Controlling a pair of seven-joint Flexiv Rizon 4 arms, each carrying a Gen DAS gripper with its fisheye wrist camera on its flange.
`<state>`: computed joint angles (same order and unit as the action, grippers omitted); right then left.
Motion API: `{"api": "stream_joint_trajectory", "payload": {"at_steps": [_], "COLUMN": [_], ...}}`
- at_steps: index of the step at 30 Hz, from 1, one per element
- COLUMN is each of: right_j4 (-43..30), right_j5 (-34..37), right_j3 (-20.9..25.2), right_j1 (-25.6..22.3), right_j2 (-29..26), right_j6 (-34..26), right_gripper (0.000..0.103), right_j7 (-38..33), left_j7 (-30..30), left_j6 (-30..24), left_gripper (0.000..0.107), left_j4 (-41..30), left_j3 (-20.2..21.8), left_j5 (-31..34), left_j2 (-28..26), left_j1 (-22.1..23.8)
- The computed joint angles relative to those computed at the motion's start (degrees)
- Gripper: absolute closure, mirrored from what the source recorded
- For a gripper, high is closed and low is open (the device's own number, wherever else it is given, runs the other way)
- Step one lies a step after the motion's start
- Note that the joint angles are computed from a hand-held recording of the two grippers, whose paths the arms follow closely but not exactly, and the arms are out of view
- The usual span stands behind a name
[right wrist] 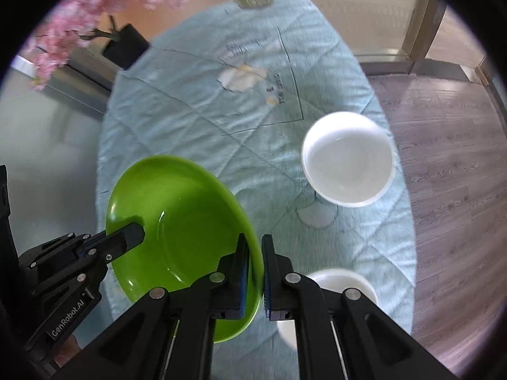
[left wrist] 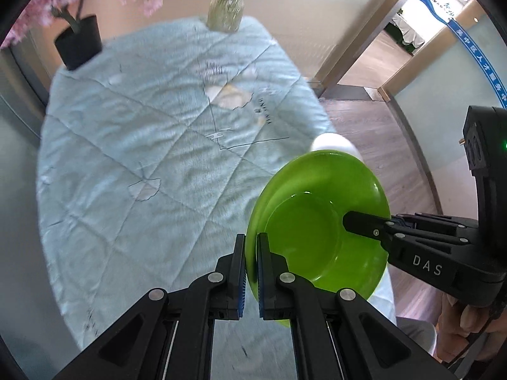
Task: Organize plates and bowls
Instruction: 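Close the left gripper on the green bowl rim while the right gripper grips it, then carry the green bowl beside the dish stack and lower it onto the table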
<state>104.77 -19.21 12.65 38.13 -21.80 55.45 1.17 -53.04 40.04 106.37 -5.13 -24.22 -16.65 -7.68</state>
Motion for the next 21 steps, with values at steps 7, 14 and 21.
{"api": "stream_joint_trajectory", "payload": {"at_steps": [7, 14, 21], "right_j4": [0.3, -0.4, 4.0], "right_j5": [-3.5, -5.5, -6.2], "right_j3": [2.0, 5.5, 8.9], "right_j1": [2.9, 6.1, 8.2], "right_j2": [6.9, 11.8, 15.0], "right_j6": [-7.2, -16.5, -16.1], "right_gripper": [0.096, 0.096, 0.096], "right_j7": [4.3, 7.6, 12.5], "left_j7": [0.1, 0.7, -1.5], "left_j6": [-4.4, -9.7, -14.2], "left_gripper": [0.105, 0.105, 0.105], "left_j4": [6.6, 13.5, 22.2], "left_j3": [2.5, 5.8, 7.9], "left_j5": [-1.6, -1.7, 1.1], "left_j2": [13.1, 27.0, 39.8], "left_j1": [-0.1, -1.4, -2.7]}}
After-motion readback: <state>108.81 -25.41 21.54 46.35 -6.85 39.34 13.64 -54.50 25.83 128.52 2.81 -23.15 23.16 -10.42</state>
